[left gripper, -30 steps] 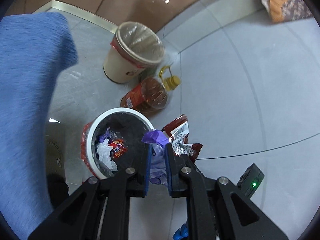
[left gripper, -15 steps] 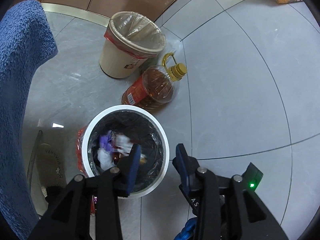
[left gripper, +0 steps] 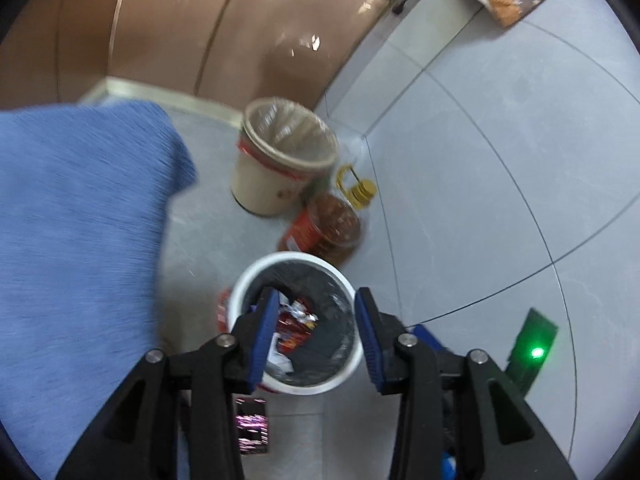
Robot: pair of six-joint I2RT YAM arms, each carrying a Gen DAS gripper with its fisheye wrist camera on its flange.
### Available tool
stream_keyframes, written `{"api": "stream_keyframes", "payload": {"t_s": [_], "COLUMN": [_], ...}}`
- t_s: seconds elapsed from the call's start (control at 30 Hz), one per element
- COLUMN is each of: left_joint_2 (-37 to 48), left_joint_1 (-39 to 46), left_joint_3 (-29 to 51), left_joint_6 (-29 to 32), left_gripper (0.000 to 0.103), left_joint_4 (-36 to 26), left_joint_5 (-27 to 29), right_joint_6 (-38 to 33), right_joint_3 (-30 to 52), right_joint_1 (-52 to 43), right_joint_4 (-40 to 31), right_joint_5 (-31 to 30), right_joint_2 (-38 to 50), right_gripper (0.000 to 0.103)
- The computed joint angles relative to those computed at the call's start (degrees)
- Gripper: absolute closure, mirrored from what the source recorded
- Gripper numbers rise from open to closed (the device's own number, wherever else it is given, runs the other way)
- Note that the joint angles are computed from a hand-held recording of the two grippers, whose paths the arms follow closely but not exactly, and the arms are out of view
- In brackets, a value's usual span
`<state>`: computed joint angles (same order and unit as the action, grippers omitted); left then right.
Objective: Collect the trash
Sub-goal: 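Move both tools back over the plastic wrappers on the towel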
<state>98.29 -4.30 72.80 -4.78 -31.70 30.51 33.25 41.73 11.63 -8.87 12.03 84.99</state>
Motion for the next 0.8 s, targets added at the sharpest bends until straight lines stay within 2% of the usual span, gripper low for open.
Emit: {"api": "stream_keyframes", "payload": {"t_s": [0.13,0.23,0.47,0.7,0.8], "left_joint_2": [-9.3,-15.2,-27.6,-35.5,-37.4], "left_joint_1": [5.5,10.4,25.6,41.9,50.3], "left_joint_3": [-4.7,-7.6,-11.9,-12.7,-11.6], "left_joint_6": [4.7,7.8,17.2,26.6,32.0], "left_gripper": [0.062,0.057,0.056,0.048,0.044], "left_joint_4": [-1.2,-1.5,-3.7,-7.8,-11.6], "left_joint_5": [-0.7,-0.5,2.0,8.6,14.1], "right_joint_6": [1.2,2.7,6.5,10.1,11.5], "right_joint_3": [1.5,3.1,10.0,18.1,20.7], "right_joint_1": [7.1,12.9,27.5,41.4,46.1], "right_joint_4": [-6.0,-10.3,-19.3,-26.5,-28.3], "right_joint_5": [4.8,9.0,18.9,28.3,31.1], "right_joint_2": [-6.3,-9.6,-12.5,-11.0,-10.0], "right_gripper": [0.048,0.046,0.036,0.028,0.027]}}
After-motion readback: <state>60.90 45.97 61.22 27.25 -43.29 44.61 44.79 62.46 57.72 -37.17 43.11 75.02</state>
